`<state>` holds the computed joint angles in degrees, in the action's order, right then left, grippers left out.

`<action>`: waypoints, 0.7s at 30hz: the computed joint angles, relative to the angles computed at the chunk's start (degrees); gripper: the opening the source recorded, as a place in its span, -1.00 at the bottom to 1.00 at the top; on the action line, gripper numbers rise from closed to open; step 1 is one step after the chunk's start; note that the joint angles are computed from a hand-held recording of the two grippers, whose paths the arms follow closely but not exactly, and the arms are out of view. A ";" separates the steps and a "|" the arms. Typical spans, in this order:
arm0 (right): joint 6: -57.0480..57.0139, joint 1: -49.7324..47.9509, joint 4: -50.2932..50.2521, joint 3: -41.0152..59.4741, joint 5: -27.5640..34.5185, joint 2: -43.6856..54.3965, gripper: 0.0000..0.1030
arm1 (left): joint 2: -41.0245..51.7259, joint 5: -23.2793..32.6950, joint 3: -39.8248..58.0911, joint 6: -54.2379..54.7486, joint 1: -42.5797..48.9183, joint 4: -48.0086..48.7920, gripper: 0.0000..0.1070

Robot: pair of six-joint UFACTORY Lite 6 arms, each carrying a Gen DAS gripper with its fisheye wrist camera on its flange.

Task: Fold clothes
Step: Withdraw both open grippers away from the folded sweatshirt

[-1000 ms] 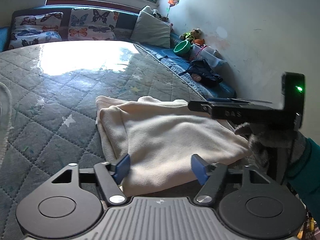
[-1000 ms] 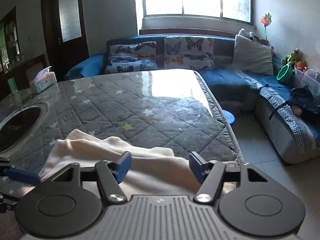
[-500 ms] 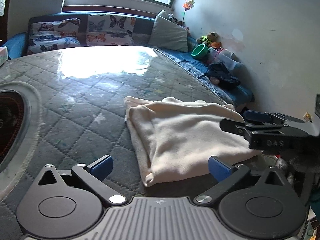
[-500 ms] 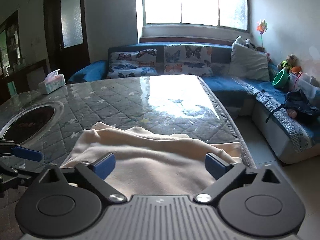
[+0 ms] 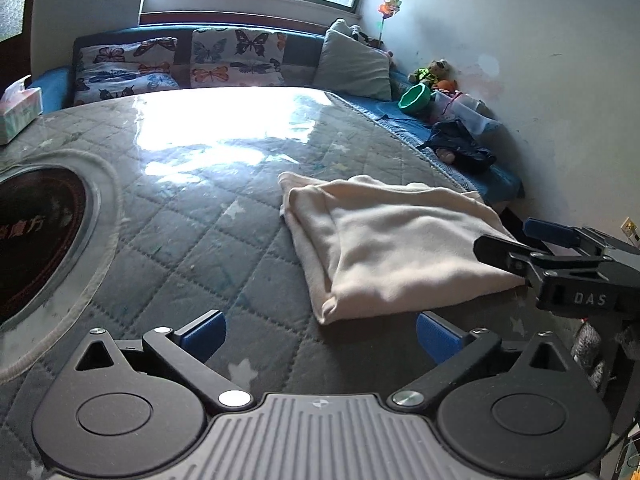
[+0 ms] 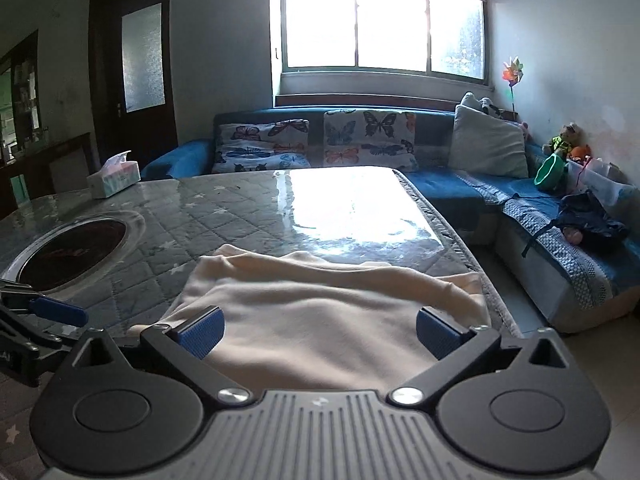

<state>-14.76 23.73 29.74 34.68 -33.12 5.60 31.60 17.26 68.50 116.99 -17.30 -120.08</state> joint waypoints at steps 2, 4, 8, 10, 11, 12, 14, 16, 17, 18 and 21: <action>-1.67 1.83 2.89 -0.46 -0.36 -0.36 1.00 | -1.02 0.21 -1.44 0.12 0.42 -0.22 0.93; -2.42 3.17 4.51 -0.96 -0.28 -0.66 1.00 | -1.99 0.46 -2.80 0.10 0.83 -0.23 0.93; -4.61 5.94 8.08 -1.85 -0.69 -1.16 1.00 | -3.78 0.52 -5.52 2.35 1.29 -2.42 0.93; -4.64 7.24 9.57 -2.34 -1.10 -1.30 1.00 | -4.38 0.69 -6.55 2.81 1.60 -2.83 0.93; -4.73 7.67 10.19 -2.42 -1.19 -1.21 1.00 | -4.71 0.77 -7.11 3.32 1.74 -3.30 0.93; -5.20 8.26 11.18 -2.35 -1.04 -0.93 1.00 | -5.05 0.86 -7.67 3.96 1.87 -3.91 0.93; -5.92 9.09 12.47 -2.06 -0.66 -0.37 1.00 | -5.59 1.11 -8.57 4.59 2.20 -4.45 0.93; -6.07 9.96 13.10 -2.18 -0.73 -0.17 1.00 | -6.05 1.33 -9.31 5.10 2.49 -4.81 0.93; -6.02 10.26 13.28 -2.24 -0.87 -0.11 1.00 | -6.31 1.38 -9.68 5.79 2.50 -5.41 0.93; -6.03 10.56 13.57 -2.21 -0.98 -0.02 1.00 | -6.59 1.33 -9.98 6.43 2.47 -6.02 0.93; -6.31 11.52 14.69 -1.98 -1.27 0.36 1.00 | -7.47 1.42 -10.93 7.87 2.45 -7.47 0.93</action>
<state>-21.07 35.25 44.43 32.69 -34.39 5.96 24.13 18.68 57.57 124.86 -14.85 -127.55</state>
